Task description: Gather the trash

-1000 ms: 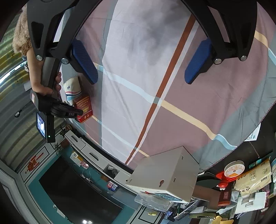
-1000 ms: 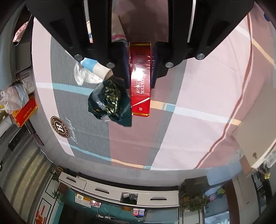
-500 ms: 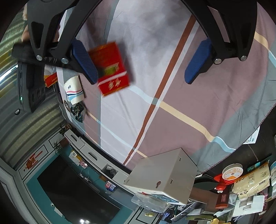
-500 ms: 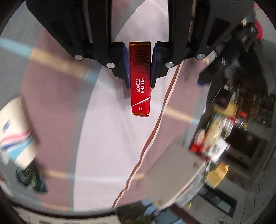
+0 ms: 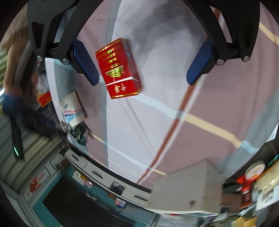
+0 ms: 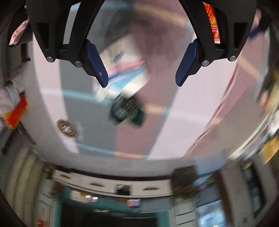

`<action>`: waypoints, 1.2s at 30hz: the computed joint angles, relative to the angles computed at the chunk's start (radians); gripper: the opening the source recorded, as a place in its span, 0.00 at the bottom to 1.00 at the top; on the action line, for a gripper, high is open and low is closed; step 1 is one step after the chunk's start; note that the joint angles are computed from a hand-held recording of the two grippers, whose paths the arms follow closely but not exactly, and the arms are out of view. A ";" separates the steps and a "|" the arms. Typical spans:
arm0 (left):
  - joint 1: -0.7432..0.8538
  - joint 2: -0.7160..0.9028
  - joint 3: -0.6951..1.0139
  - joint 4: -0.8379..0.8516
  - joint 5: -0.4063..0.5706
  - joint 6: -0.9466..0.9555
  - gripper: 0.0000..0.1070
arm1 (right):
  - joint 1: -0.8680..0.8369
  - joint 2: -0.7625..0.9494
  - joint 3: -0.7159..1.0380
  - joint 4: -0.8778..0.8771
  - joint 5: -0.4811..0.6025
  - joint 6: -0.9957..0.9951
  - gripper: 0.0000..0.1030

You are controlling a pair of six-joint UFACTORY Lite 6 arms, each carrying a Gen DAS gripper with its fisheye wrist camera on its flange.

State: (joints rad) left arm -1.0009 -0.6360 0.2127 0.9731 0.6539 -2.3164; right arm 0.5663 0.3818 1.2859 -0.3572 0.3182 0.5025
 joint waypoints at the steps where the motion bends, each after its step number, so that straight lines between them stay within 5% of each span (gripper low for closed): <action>1: 0.014 0.079 0.031 0.042 -0.036 -0.027 0.93 | -0.016 0.080 0.090 -0.028 0.011 0.031 0.76; 8: 0.018 0.376 0.158 0.176 -0.121 -0.127 0.93 | -0.048 0.473 0.515 0.035 0.131 -0.013 0.75; 11: -0.029 0.441 0.200 0.134 -0.044 -0.115 0.92 | -0.030 0.535 0.538 -0.095 0.133 0.126 0.57; 13: -0.019 0.431 0.193 0.152 -0.071 -0.117 0.86 | -0.021 0.518 0.493 -0.178 0.113 0.216 0.54; 21: 0.008 0.389 0.153 0.269 -0.160 -0.238 0.55 | -0.044 0.222 0.087 0.172 -0.048 -0.177 0.51; 24: -0.004 0.392 0.144 0.307 -0.149 -0.304 0.48 | -0.051 0.085 -0.096 0.483 -0.100 -0.482 0.51; 29: -0.012 0.343 0.114 0.345 -0.165 -0.355 0.22 | -0.019 -0.185 -0.390 0.905 -0.162 -0.882 0.51; 31: -0.030 0.353 0.122 0.333 -0.140 -0.360 0.20 | 0.008 -0.291 -0.474 0.846 -0.194 -0.813 0.51; 36: -0.071 0.352 0.150 0.275 -0.116 -0.299 0.18 | 0.064 -0.569 -0.652 0.341 -0.241 -0.298 0.51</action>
